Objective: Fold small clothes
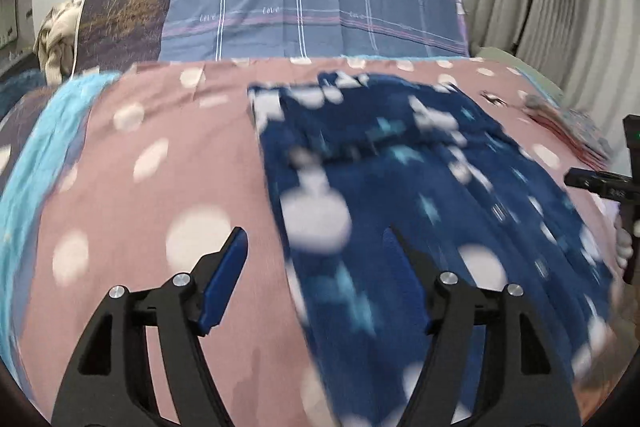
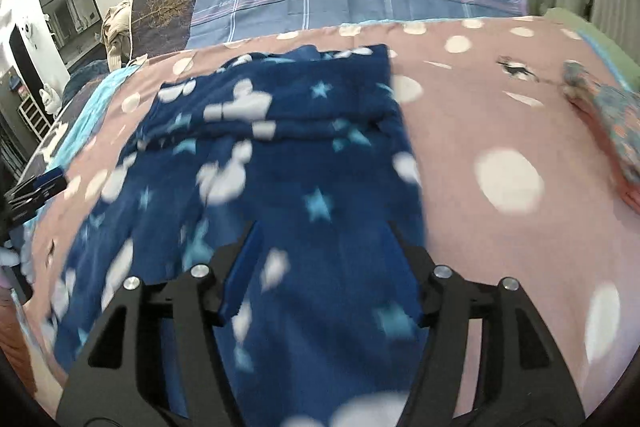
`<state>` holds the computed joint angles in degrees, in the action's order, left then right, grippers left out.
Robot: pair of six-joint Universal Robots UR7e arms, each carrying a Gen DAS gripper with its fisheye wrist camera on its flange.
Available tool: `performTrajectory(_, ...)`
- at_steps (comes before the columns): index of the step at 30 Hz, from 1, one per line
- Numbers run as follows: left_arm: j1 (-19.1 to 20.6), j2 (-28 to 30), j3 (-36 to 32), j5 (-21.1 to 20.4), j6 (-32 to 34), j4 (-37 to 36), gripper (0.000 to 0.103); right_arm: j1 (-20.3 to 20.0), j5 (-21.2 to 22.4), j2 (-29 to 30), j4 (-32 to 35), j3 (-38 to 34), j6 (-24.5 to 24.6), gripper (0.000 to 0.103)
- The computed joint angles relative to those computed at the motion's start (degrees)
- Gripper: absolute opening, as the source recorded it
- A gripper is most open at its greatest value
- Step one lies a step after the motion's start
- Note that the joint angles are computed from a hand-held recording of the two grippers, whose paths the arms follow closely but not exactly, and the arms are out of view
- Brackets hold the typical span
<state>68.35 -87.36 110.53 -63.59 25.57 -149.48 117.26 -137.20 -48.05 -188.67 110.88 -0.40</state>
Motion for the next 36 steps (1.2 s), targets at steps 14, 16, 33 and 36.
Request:
performTrajectory(14, -13.7, -15.5, 23.6, -10.4, -0.6, 7.6, 0.071, 12.0, 5.3, 2.9, -6.8, 12.3, -0.6, 0.054)
performTrajectory(16, -15.6, -14.9, 25.7, -9.3, 0.0, 7.0, 0.071, 12.2, 6.2, 3.4, -7.1, 13.2, 0.7, 0.054)
performTrajectory(33, -9.2, -14.3, 19.9, -15.7, -6.3, 7.2, 0.024, 16.2, -5.7, 17.2, -16.6, 5.4, -18.3, 0.018)
performTrajectory(36, -7.3, -13.8, 17.1, -23.9, -8.7, 10.0, 0.019, 14.2, -0.2, 13.7, -13.2, 6.6, -10.3, 0.017)
